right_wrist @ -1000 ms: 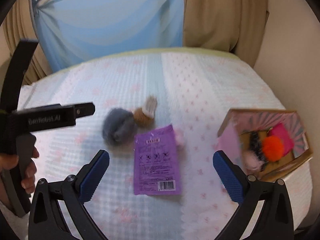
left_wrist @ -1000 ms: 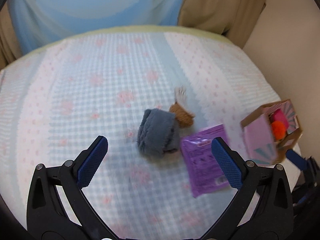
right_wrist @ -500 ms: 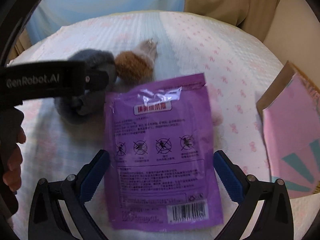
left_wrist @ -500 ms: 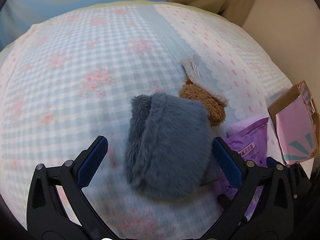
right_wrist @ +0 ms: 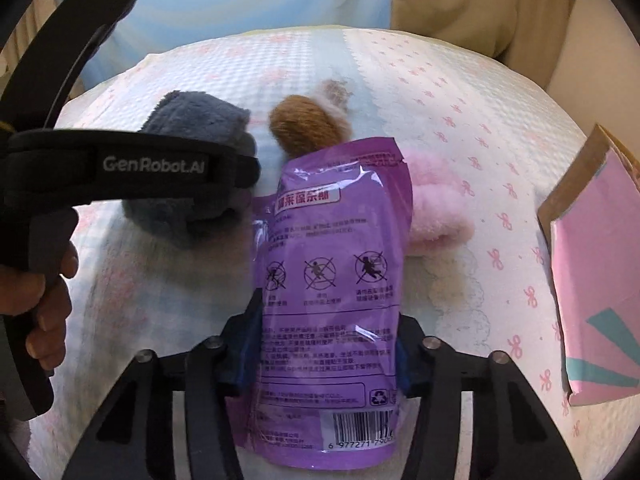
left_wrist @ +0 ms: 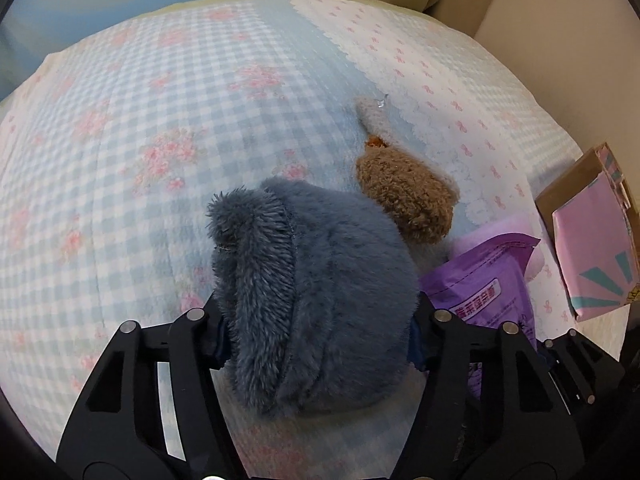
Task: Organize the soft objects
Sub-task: 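Grasp the grey fuzzy sock with the left gripper while the right gripper grasps the purple packet, then lift the sock and packet and carry both over the cardboard box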
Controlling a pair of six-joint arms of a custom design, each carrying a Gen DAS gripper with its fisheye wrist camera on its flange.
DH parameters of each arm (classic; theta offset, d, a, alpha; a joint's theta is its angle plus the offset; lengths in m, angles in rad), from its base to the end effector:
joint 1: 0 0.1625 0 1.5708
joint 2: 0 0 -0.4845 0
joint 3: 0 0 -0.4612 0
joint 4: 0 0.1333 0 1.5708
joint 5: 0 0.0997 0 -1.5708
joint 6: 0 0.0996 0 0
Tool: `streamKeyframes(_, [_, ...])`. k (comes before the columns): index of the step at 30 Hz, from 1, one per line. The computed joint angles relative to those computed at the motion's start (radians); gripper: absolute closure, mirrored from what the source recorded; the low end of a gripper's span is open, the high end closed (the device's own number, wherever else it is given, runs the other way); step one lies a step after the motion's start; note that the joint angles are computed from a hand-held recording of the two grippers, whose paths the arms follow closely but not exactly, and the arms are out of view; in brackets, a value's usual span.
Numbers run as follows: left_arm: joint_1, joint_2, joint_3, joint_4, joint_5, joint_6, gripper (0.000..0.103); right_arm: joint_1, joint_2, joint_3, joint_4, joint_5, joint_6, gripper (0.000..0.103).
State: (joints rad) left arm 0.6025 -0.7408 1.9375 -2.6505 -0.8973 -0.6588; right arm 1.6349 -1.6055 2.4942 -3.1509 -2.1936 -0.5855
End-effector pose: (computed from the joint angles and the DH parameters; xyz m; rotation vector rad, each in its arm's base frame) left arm -0.3968 -0.5101 -0.0288 0.4436 2.5050 -0.5448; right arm 0.1008 -0.3967 0.2899 0.4827 -2.2716 0.6114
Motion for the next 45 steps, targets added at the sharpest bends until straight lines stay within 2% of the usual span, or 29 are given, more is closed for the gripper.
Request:
streamKeyframes(6, [-0.02, -0.023, 0.018, 0.021, 0.01, -0.048, 0.047, -0.008, -0.031, -0.002, 0.056, 0.036, 0.014, 0.061])
streamKeyframes(11, [-0.037, -0.059, 0.034, 0.055, 0.022, -0.104, 0.048, 0.003, -0.076, -0.016, 0.121, 0.05, 0.049, 0.061])
streamKeyframes(16, [-0.067, -0.091, 0.014, 0.129, 0.043, -0.153, 0.048, 0.039, -0.131, -0.053, 0.213, 0.046, 0.08, 0.061])
streamKeyframes(22, [-0.116, -0.128, -0.036, 0.234, 0.074, -0.212, 0.048, 0.114, -0.203, -0.128, 0.348, 0.029, 0.124, 0.061])
streamKeyframes(28, [-0.187, -0.151, -0.128, 0.397, 0.118, -0.306, 0.048, 0.209, -0.275, -0.24, 0.531, 0.0, 0.183, 0.061])
streamKeyframes(36, [-0.287, -0.131, -0.313, 0.654, 0.16, -0.473, 0.048, 0.321, -0.348, -0.434, 0.792, -0.026, 0.244, 0.061])
streamKeyframes(40, [-0.336, -0.091, -0.419, 0.766, 0.171, -0.561, 0.048, 0.346, -0.377, -0.529, 0.9, -0.032, 0.247, 0.061])
streamKeyframes(45, [-0.377, -0.012, -0.548, 0.838, 0.172, -0.62, 0.048, 0.335, -0.39, -0.635, 0.99, -0.015, 0.221, 0.061])
